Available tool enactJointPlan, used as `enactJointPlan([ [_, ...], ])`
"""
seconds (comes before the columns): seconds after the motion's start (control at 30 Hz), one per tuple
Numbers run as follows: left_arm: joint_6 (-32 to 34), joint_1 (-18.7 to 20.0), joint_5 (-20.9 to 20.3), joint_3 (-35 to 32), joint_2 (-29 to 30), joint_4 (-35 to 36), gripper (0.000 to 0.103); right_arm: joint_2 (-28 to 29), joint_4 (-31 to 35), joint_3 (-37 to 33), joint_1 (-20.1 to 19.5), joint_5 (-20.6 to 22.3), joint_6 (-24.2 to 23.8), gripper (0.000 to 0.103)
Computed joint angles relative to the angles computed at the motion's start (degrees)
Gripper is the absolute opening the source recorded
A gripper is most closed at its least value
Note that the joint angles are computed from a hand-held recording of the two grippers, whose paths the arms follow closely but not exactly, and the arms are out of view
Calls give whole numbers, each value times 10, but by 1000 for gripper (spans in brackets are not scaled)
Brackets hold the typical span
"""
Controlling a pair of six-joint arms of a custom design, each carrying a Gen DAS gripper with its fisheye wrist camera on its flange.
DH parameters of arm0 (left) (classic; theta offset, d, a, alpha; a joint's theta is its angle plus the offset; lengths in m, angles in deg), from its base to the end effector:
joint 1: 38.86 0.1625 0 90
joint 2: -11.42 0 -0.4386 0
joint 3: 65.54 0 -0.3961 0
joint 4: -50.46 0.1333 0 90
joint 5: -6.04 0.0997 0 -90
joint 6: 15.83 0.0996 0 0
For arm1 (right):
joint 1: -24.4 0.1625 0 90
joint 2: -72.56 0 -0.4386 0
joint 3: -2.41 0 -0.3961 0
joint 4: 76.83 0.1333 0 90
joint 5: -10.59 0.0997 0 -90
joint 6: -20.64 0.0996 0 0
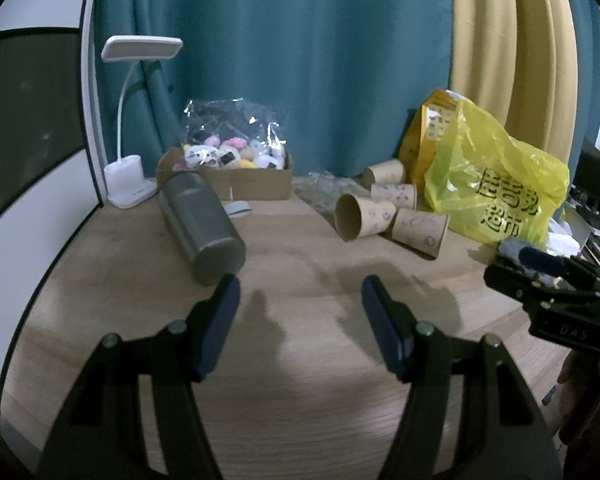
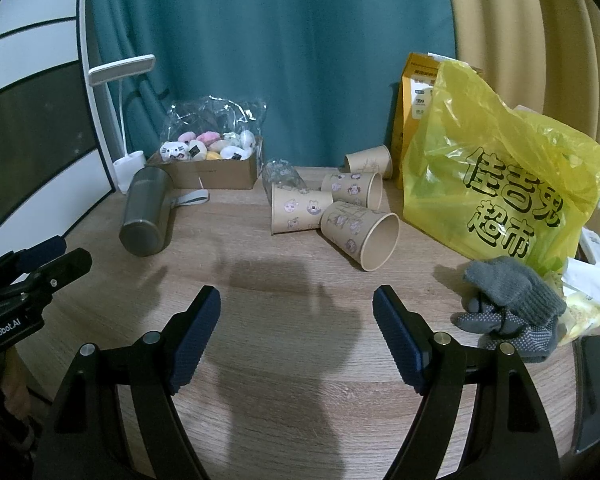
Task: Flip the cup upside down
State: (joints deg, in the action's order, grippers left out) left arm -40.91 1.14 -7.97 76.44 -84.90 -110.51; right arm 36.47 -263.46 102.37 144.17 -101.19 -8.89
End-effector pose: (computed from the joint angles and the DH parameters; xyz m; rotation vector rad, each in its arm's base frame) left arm -0.1042 -0.3876 0.3360 0.0877 2.0000 -1.2896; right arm 0.4127 -0.5275 0.0414 1.1857 -2.3873 0.7833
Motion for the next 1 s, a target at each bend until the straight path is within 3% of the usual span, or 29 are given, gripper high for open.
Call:
enactJointPlan([
  [1.0,-6,-3,-1,-2,2,0,65,2,-5,-1,0,0,-1,81],
])
